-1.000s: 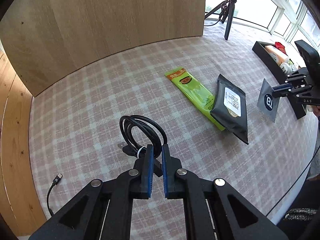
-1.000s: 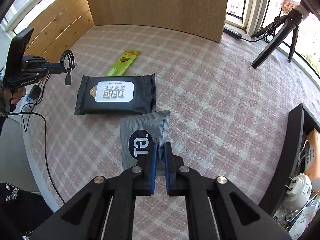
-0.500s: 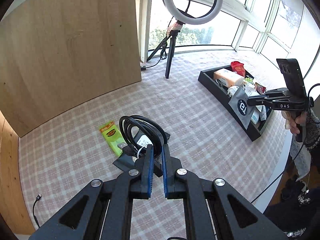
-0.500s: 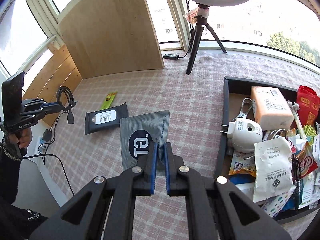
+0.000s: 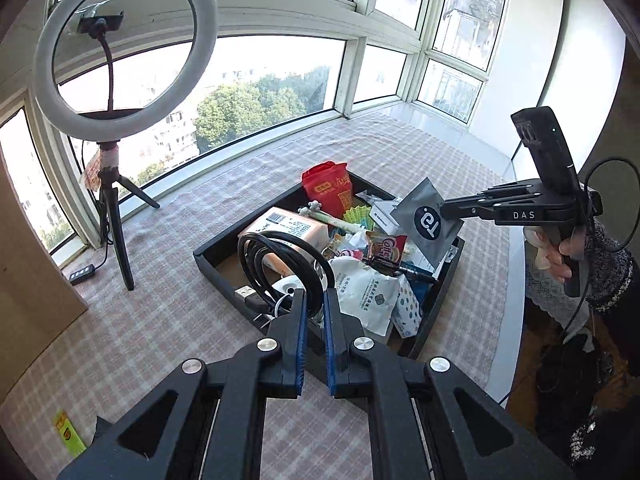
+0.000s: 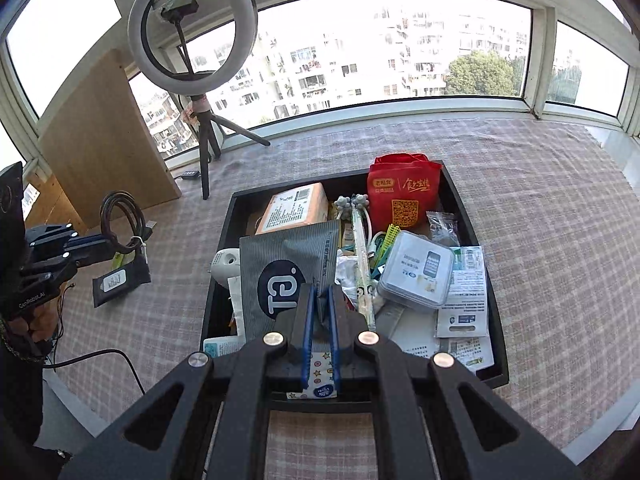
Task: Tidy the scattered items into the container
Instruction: 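Carry the grey sachet and black cable to the black tray and release both, then move both open tools back toward the wipes pack and green tube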
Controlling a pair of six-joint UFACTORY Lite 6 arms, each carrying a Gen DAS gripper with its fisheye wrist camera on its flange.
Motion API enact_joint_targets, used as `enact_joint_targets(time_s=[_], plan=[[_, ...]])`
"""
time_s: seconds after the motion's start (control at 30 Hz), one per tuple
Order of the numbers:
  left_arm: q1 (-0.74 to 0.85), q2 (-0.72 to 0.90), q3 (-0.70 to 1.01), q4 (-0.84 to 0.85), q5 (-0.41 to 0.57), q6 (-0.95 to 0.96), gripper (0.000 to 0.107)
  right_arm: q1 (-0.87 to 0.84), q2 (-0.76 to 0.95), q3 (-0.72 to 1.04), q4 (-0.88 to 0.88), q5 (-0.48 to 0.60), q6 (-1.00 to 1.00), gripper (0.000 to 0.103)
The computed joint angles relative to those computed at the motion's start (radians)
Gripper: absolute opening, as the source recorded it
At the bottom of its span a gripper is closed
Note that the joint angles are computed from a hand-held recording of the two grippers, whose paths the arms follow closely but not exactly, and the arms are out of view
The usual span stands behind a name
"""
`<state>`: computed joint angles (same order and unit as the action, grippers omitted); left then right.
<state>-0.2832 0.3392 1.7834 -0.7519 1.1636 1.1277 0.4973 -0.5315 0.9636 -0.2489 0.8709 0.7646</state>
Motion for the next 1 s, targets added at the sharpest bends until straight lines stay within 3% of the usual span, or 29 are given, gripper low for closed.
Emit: enact_joint_targets(time_s=[0.13, 0.17, 0.2, 0.23, 0.27, 0.5, 0.77, 0.93, 1.0], plan=[[-0.181, 0.104, 0.157, 0.035, -0.069, -0.152, 0.009, -0.152, 0.046, 0.045, 0.08, -0.058, -0.192, 0.008], [-0.221, 0.142, 0.213, 0.066, -0.092, -0.211, 0.011, -0.165, 0.071, 0.061, 0.063, -0.074, -0.206, 0.013], [-0.257, 0.206, 0.31, 0.117, -0.081, -0.298, 0.026, -0.172, 0.11, 0.09, 0.036, -0.065, -0.199, 0.021], [-0.28, 0.254, 0.381, 0.149, -0.072, -0.363, 0.044, -0.17, 0.148, 0.119, -0.008, -0.047, -0.167, 0.043], [-0.289, 0.274, 0.411, 0.158, -0.075, -0.39, 0.045, -0.164, 0.165, 0.132, -0.061, -0.045, -0.125, 0.059], [-0.217, 0.199, 0.268, 0.124, -0.127, -0.315, 0.042, -0.163, 0.136, 0.1, -0.057, -0.129, -0.129, 0.061], [0.049, 0.105, 0.106, 0.1, -0.102, -0.167, 0.042, -0.077, 0.215, 0.118, 0.027, -0.205, -0.118, 0.061], [0.316, 0.172, 0.196, 0.1, -0.038, -0.093, 0.042, 0.078, 0.406, 0.245, 0.011, -0.254, -0.053, 0.061], [0.434, 0.273, 0.351, 0.108, 0.03, -0.106, 0.042, 0.136, 0.522, 0.339, 0.015, -0.261, -0.061, 0.061]])
